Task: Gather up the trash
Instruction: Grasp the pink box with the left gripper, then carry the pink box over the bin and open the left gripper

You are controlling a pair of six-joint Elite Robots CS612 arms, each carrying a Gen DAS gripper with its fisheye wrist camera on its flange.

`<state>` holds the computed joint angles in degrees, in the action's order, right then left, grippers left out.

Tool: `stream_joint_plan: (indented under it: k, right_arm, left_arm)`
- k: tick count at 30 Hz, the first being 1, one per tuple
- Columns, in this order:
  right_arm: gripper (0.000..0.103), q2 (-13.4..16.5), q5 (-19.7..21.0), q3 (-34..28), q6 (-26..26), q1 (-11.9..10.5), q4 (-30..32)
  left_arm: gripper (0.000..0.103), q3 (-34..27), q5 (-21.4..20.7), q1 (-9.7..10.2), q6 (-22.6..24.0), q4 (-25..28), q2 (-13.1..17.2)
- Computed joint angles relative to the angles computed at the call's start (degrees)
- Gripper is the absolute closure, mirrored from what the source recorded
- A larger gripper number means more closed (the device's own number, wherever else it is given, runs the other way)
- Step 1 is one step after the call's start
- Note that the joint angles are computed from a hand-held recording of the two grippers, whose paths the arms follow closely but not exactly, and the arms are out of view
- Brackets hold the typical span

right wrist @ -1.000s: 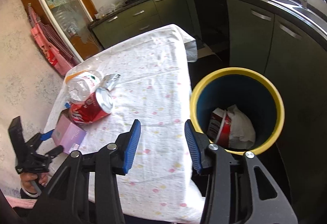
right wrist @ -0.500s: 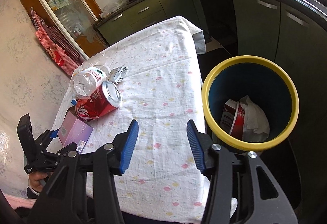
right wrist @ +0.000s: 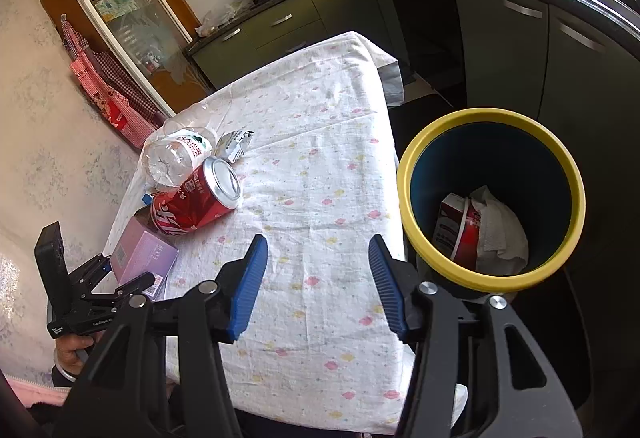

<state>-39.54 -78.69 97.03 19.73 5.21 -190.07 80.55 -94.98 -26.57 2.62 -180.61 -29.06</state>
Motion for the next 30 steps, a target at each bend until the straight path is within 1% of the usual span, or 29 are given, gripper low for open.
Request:
stream_joint_plan:
  k: [4, 8, 11, 14, 19, 21, 24, 28, 30]
  right_arm:
    - [0.053, 0.03, 0.01, 0.13, 0.21, 0.07, -0.19]
    - [0.053, -0.1, -0.61, 0.67, 0.89, 0.03, -1.5]
    - [0.053, -0.39, -1.9, 1.8, 2.12, -0.12, -3.65]
    - [0.052, -0.8, -4.02, 3.25, 3.52, -0.41, -5.85]
    - [0.052, -1.67, -8.23, 6.62, 6.52, -1.64, -9.66]
    - [0.051, -1.87, -9.1, 7.86, 7.87, -2.3, -10.9]
    - [0.051, -1.89, -9.4, 9.71, 10.0, -3.55, -12.84]
    - [0.051, -1.66, -9.5, 11.55, 12.32, -5.0, -14.79]
    - [0.051, -1.42, -9.39, 12.28, 13.43, -5.74, -15.75]
  left_arm:
    - [0.026, 2.55, -0.31, 0.21, 0.0, -1.7, -1.69]
    - [0.026, 4.75, -1.35, 0.08, 1.15, -4.03, -3.41]
    - [0.026, 5.31, -4.03, -0.31, 2.63, -5.1, -4.4]
    - [0.026, 4.39, -6.96, -1.09, 4.95, -4.59, -4.61]
    - [0.026, 0.49, -11.04, -3.09, 9.04, -0.4, -3.71]
    - [0.026, -2.01, -12.69, -4.12, 10.94, 2.38, -2.88]
    - [0.026, -5.7, -13.88, -5.65, 12.8, 5.62, -1.46]
    - [0.026, -13.34, -15.51, -7.82, 14.1, 12.0, 1.77]
    - [0.026, -17.4, -15.49, -8.83, 14.32, 14.86, 3.72]
